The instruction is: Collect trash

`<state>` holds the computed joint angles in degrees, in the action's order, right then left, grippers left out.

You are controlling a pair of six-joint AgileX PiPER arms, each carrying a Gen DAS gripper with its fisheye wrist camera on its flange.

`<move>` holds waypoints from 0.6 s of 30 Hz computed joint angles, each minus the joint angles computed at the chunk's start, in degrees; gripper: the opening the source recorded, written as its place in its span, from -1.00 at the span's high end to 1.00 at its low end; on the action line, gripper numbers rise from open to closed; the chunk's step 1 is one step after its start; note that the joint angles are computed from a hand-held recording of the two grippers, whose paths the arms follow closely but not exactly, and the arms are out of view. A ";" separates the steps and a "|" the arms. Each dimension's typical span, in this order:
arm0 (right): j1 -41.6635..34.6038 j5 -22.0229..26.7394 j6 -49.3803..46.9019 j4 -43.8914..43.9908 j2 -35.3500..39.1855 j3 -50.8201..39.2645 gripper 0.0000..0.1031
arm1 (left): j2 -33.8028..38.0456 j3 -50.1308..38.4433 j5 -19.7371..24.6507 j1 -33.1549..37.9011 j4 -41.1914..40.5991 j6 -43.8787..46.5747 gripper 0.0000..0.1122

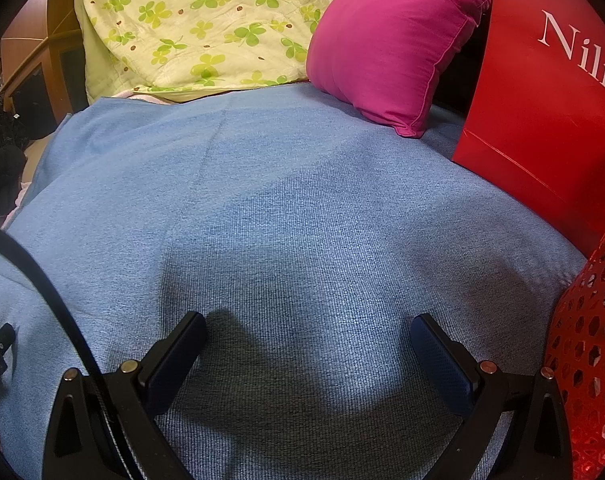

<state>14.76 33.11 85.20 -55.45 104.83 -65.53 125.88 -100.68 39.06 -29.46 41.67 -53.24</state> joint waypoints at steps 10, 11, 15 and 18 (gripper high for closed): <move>-0.08 -0.10 0.04 -0.10 -0.03 0.09 -1.00 | -8.31 7.45 -9.03 -1.53 0.92 1.51 -0.83; -0.08 -0.10 0.04 -0.10 -0.03 0.09 -1.00 | -9.55 8.72 -10.33 -1.76 1.57 1.26 -0.83; -0.07 -0.09 0.02 -0.08 -0.03 0.07 -1.00 | -11.91 10.30 -13.27 -1.60 -4.18 8.29 -0.83; -0.07 -0.09 0.02 -0.08 -0.03 0.08 -1.00 | -12.51 9.90 -13.84 -1.20 -10.13 14.70 -0.83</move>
<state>14.69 33.02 85.22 -55.53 104.80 -65.45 113.37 -90.78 25.22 -30.66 31.54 -38.53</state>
